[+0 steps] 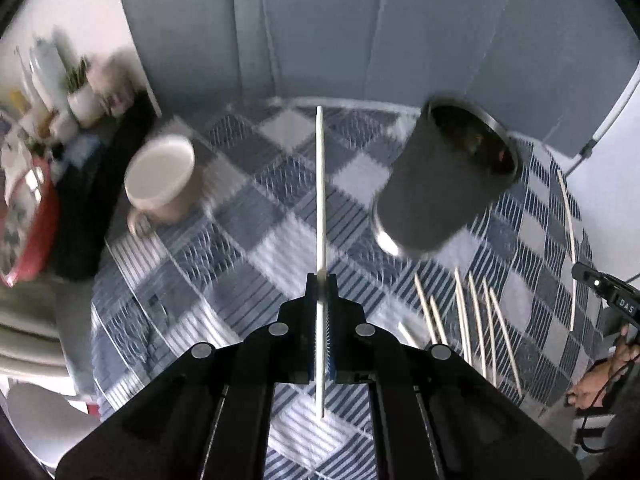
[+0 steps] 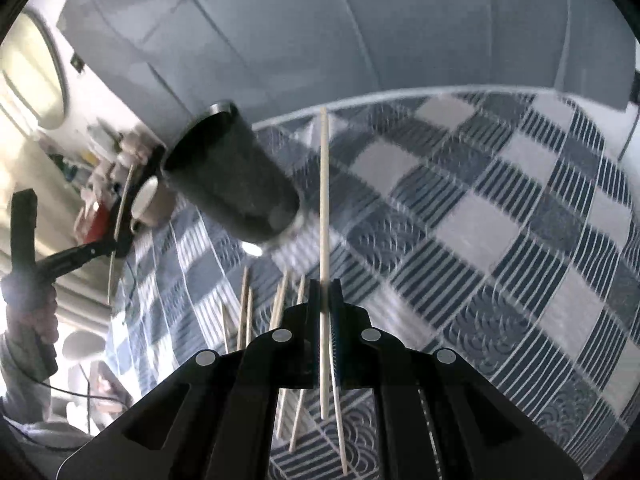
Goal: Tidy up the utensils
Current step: 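Lift the held sticks and carry both grippers over the black holder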
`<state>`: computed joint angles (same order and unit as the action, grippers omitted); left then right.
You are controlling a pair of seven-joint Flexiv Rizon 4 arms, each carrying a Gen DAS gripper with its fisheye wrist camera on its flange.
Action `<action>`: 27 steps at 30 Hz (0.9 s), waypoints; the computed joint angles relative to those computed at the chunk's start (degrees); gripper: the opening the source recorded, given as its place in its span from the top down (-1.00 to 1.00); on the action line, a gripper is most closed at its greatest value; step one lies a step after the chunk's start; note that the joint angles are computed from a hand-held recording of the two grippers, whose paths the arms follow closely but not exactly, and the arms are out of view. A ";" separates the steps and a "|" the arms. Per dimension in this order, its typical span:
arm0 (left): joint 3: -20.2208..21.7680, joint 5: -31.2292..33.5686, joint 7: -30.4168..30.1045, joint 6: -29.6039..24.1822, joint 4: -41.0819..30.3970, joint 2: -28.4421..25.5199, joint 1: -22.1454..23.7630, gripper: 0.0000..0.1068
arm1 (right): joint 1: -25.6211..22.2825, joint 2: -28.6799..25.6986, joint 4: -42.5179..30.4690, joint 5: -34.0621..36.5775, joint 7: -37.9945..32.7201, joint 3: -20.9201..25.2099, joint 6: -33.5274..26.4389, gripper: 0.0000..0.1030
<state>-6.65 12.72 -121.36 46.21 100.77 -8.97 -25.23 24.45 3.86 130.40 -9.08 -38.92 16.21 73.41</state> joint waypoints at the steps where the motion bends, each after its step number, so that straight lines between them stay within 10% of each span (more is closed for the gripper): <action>1: 0.01 0.26 0.03 -0.09 -0.74 -0.16 0.07 0.93 | -0.28 0.01 -0.44 -0.92 0.25 -0.24 0.27 0.91; 27: 2.78 1.03 3.29 0.43 -28.36 -16.51 -4.70 0.93 | 0.21 -16.08 -22.98 -9.70 -7.21 -4.22 7.73 0.91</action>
